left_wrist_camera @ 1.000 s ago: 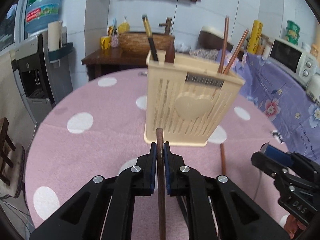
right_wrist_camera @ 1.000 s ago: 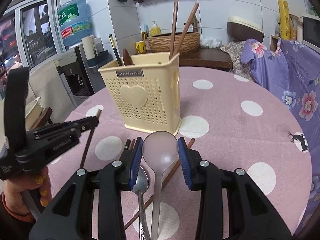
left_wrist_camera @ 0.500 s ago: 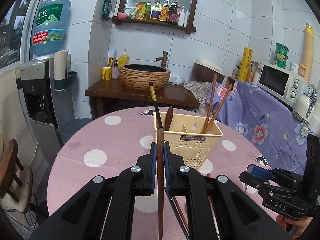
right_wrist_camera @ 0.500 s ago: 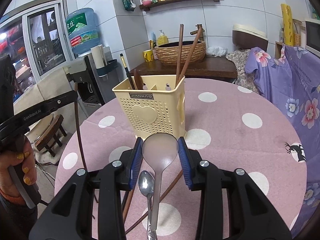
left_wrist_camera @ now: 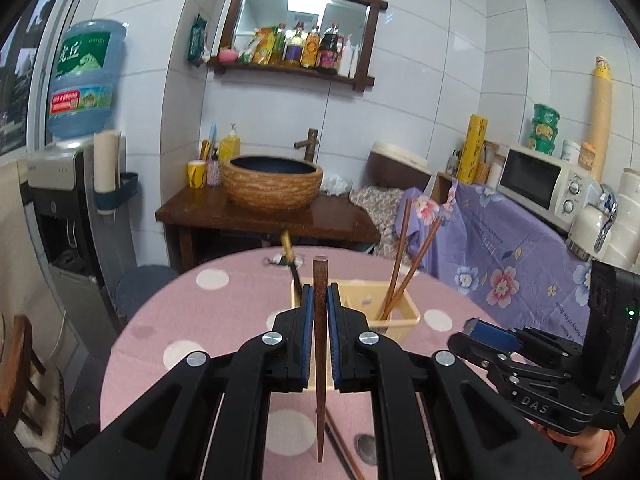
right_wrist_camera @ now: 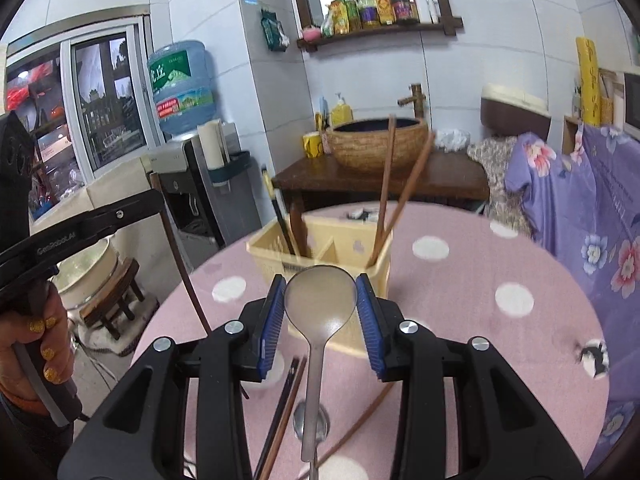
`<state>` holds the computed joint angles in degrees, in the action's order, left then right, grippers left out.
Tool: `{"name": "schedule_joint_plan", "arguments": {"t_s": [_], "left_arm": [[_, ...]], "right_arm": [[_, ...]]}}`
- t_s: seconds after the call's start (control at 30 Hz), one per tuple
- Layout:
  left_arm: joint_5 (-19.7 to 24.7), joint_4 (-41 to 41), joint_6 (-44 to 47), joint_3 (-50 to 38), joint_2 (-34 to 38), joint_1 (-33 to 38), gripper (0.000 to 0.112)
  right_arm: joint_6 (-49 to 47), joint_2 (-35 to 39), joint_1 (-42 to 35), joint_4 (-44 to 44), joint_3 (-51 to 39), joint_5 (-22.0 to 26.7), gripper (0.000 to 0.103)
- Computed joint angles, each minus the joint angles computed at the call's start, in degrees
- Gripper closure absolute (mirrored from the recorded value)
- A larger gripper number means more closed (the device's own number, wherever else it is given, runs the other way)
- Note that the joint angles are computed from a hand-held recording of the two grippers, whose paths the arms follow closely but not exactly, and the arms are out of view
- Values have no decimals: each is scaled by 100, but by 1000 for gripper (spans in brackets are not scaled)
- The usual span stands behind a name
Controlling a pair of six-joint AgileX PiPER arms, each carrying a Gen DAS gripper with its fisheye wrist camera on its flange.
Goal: Organize utensils
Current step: 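Lift the spoon with the right gripper while the left carries the chopstick upright over the holder, then open both grippers to drop the spoon and chopstick into the beige holder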
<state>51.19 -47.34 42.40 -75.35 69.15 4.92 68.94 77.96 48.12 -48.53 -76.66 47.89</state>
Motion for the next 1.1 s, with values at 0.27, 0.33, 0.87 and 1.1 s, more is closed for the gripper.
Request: {"name": "schedule_joint_plan", "arguments": {"t_s": [0.27,0.33,0.87,1.1], "left_arm": [[472,670,-1559,-2924,1240,-430,104],[477,1072,-2083,-3657,1616,-612,104],[-1585,1916,-2064,-1509,1476,-1562,104],[-1898,1694,-1610,-558,1285,-1544,104]], "right_arm": [[-1575,1126,-767,447,-2865,580,66],[-1814,1478,-876,381,-3573,768,66],[440,1783,-968,-1362,-1804,158,66],[1290,1656,-576,-2119,-883,376,66]]}}
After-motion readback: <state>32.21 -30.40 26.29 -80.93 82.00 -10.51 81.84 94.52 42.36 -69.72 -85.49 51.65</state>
